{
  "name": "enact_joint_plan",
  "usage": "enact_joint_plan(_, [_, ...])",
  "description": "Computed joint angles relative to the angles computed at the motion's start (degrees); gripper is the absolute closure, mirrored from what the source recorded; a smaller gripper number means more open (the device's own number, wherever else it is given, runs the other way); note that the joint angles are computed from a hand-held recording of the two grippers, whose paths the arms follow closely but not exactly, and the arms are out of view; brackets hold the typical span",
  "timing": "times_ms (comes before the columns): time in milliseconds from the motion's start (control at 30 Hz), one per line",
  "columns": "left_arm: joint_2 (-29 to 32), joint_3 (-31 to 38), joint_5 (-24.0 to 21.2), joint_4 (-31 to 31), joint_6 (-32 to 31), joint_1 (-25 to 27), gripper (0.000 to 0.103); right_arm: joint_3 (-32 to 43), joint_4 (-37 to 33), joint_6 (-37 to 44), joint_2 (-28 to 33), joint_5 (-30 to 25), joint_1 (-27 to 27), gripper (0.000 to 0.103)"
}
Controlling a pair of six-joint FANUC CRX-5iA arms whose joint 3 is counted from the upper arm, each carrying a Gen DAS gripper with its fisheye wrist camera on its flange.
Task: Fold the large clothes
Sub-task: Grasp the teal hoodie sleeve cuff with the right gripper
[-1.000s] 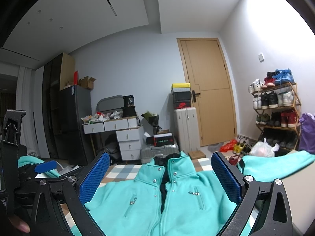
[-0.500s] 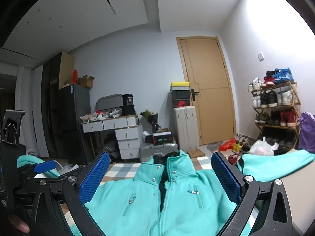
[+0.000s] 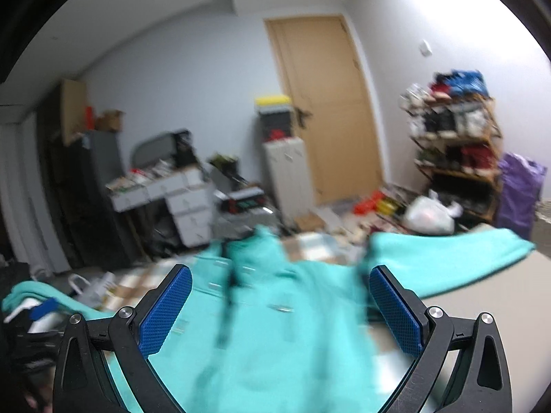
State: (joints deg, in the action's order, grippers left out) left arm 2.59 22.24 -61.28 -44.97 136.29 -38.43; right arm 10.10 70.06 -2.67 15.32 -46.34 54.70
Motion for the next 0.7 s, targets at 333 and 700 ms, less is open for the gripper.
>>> enact_joint_plan(333, [3.3,2.7,-2.6,1.3,-6.2,-0.2,0.001,-4.0,-36.4,9.8,-11.1,-3.1,-21.5,0.0])
enact_joint_plan(700, [8.1,7.1,-8.5,2.0,-9.5,-0.4,0.001,1.9,-67.2,23.4,-8.2,3.2,-38.8,0.011])
